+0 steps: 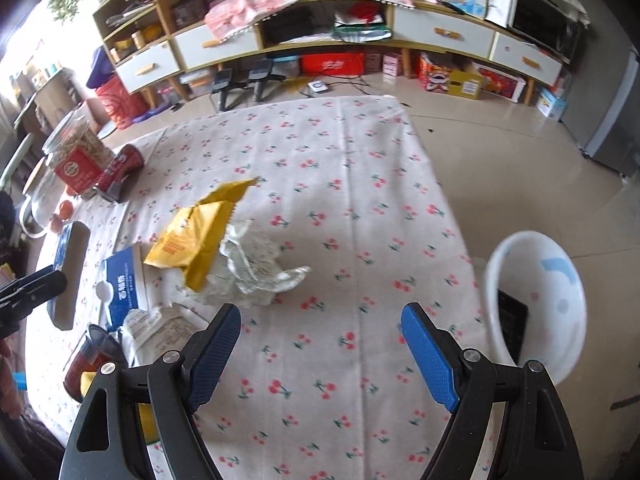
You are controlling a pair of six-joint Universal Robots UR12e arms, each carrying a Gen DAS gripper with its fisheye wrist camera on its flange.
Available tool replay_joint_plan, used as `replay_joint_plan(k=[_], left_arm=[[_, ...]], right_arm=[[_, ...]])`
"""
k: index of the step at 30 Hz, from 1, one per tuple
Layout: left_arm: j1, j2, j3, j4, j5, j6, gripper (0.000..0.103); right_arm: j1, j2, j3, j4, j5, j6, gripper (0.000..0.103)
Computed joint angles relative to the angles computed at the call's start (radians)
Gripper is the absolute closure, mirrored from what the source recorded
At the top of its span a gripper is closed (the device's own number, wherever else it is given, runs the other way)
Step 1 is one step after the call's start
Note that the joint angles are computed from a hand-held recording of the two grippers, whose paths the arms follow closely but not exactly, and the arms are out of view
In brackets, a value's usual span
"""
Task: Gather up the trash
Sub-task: 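Grasp the blue biscuit box on the table with the left gripper, then grasp the crumpled white wrapper with the right gripper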
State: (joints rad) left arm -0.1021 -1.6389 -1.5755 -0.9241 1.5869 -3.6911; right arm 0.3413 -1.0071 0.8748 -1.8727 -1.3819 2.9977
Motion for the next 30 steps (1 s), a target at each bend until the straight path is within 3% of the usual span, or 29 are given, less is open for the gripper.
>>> replay_joint_plan(k=[5,11,15,16,30], left_arm=[[0.009,0.023,-0.034,0.014,-0.003,-0.033,0.043],[0.005,0.026,-0.041,0.015,0.008,-0.038,0.043],[0.002,0.033,-0.047,0.014,0.014,-0.041,0.043],[0.001,0.034,-0.048,0.015,0.016,-0.044,0.043],[-0.036,0.028,-0.041,0.043,0.061,-0.023,0.043]], right_arm=[[0.009,0.035,-0.041,0.002,0.049,-0.031,0.024],[0.016,0.076,-0.084,0.053,0.07,-0.026,0.049],[0.01,0.083,-0.084,0.07,0.125,-0.03,0.08],[0.007,0.08,-0.08,0.068,0.14,-0.033,0.083],[-0.04,-0.022,0.037,0.011,0.177,0.002,0.087]])
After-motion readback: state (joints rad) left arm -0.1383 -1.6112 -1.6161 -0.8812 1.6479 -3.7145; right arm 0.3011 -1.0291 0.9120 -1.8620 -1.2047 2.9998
